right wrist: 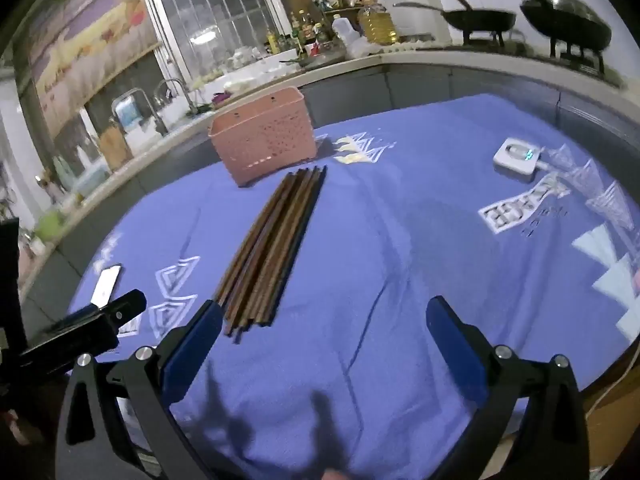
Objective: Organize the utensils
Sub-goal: 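Move both grippers toward the row of brown chopsticks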
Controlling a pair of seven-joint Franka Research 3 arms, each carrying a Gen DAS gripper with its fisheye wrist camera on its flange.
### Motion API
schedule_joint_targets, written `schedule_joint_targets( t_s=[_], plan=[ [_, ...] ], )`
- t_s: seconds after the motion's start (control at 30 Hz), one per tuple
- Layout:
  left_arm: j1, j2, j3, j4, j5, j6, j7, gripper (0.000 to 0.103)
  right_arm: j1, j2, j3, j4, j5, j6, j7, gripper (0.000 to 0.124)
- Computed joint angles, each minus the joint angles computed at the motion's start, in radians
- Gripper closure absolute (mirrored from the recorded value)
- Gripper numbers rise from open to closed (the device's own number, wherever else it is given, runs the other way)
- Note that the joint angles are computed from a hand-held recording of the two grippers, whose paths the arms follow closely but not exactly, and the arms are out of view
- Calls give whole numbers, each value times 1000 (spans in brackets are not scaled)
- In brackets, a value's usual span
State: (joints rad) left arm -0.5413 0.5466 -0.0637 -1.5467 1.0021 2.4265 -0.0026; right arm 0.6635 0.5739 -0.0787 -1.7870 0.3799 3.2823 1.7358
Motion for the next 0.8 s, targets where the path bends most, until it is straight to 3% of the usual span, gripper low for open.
schedule_joint_targets(
  t_s=[0.1,0.23,0.4,0.53,0.67,0.8],
  plan=[
    [-22,-20,11,-18,42,-35,-52,5,-48,8,55,18,-12,-17,-14,24],
    [-2,8,-10,22,10,-35,26,5,-73,25,81,49,-37,-22,-35,24],
    [-26,40,30,114,80,-84,79,5,-38,58,14,138,-37,-7,-30,29],
    [-11,84,43,226,59,-100,131,5,5,78,-44,192,-7,61,-27,35],
    [-18,95,55,256,42,-105,125,5,-22,86,13,204,38,119,-55,38],
    [-30,117,52,285,18,-135,179,5,-54,95,72,209,47,84,-88,43]
  ],
)
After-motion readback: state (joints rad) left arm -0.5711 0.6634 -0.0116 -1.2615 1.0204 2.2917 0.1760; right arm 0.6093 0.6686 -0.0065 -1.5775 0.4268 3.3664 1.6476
